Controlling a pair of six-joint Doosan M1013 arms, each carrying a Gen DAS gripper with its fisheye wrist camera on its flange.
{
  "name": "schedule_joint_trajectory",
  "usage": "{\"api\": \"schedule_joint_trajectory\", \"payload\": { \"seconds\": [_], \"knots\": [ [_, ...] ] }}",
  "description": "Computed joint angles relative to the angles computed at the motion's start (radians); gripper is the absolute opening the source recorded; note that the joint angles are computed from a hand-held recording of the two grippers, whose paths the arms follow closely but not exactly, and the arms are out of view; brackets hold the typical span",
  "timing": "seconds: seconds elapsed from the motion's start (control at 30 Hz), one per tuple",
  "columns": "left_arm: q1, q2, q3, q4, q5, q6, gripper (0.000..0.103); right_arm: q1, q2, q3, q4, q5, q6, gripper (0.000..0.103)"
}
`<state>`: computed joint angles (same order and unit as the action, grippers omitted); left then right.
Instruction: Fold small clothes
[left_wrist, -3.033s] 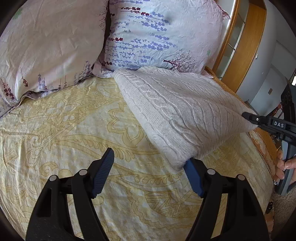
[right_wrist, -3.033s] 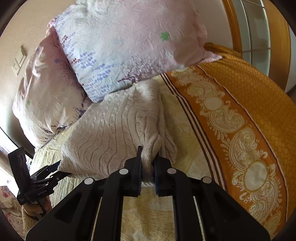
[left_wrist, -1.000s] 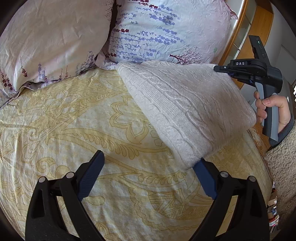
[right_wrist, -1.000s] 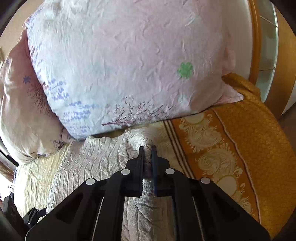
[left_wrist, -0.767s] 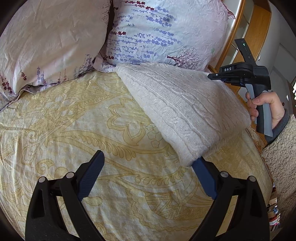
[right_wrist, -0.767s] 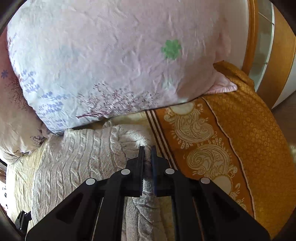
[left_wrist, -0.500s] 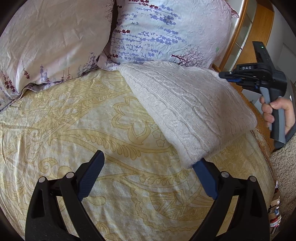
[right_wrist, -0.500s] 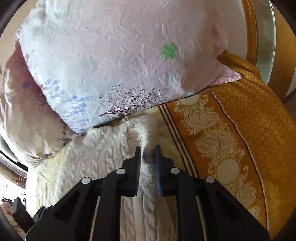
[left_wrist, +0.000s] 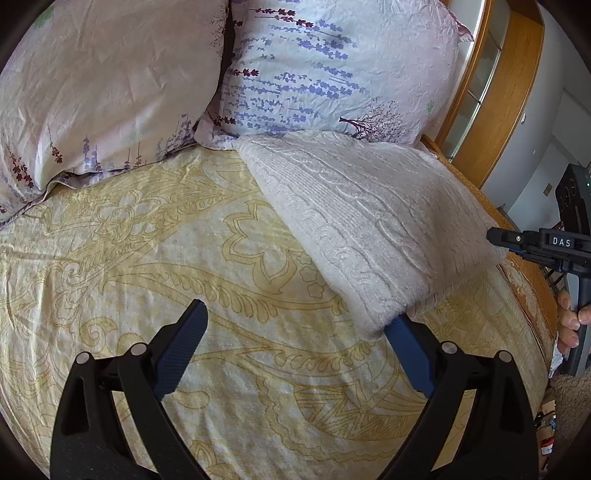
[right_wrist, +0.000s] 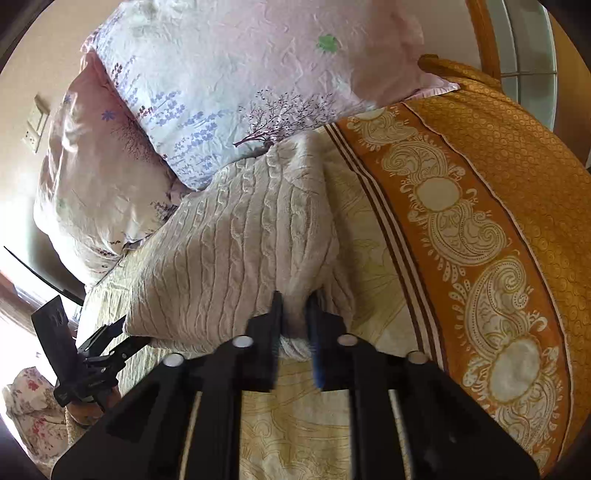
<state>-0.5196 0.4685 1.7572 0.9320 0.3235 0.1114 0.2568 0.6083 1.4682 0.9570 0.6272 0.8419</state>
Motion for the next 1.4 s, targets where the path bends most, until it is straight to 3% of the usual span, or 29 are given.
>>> {"api": "schedule_joint_trajectory", "payload": {
  "seconds": [0.17, 0.3, 0.47, 0.73, 1.0, 1.07, 1.2, 1.27, 1.4],
  "knots": [
    [0.003, -0.001, 0.005, 0.013, -0.005, -0.038, 0.094, 0.001, -0.035, 0.038, 0.152, -0.113, -0.122, 0.009],
    [-0.002, -0.006, 0.010, 0.063, 0.024, -0.122, 0.093, 0.010, -0.028, 0.029, 0.040, -0.120, -0.039, 0.009],
    [-0.025, 0.000, -0.004, 0.102, 0.121, -0.151, 0.093, 0.027, -0.010, 0.024, -0.122, -0.116, 0.100, 0.009],
    [-0.067, 0.023, -0.048, 0.074, 0.324, -0.100, 0.092, 0.032, -0.011, 0.032, -0.141, -0.124, 0.102, 0.009],
    [-0.067, 0.025, -0.061, 0.005, 0.365, -0.082, 0.093, 0.041, -0.018, 0.040, -0.167, -0.135, 0.100, 0.010],
    [-0.063, 0.023, -0.060, -0.010, 0.352, -0.073, 0.094, 0.042, -0.017, 0.038, -0.183, -0.137, 0.108, 0.010],
    [-0.048, -0.010, -0.017, -0.072, 0.246, -0.012, 0.094, 0.021, -0.013, 0.023, -0.140, -0.072, 0.092, 0.013],
    [-0.045, -0.028, 0.006, -0.098, 0.233, 0.013, 0.094, -0.001, -0.013, 0.019, -0.062, -0.030, 0.062, 0.026],
    [0.001, -0.077, 0.068, -0.146, 0.073, -0.029, 0.095, -0.041, -0.011, 0.005, 0.092, 0.022, 0.023, 0.052]
  ]
}}
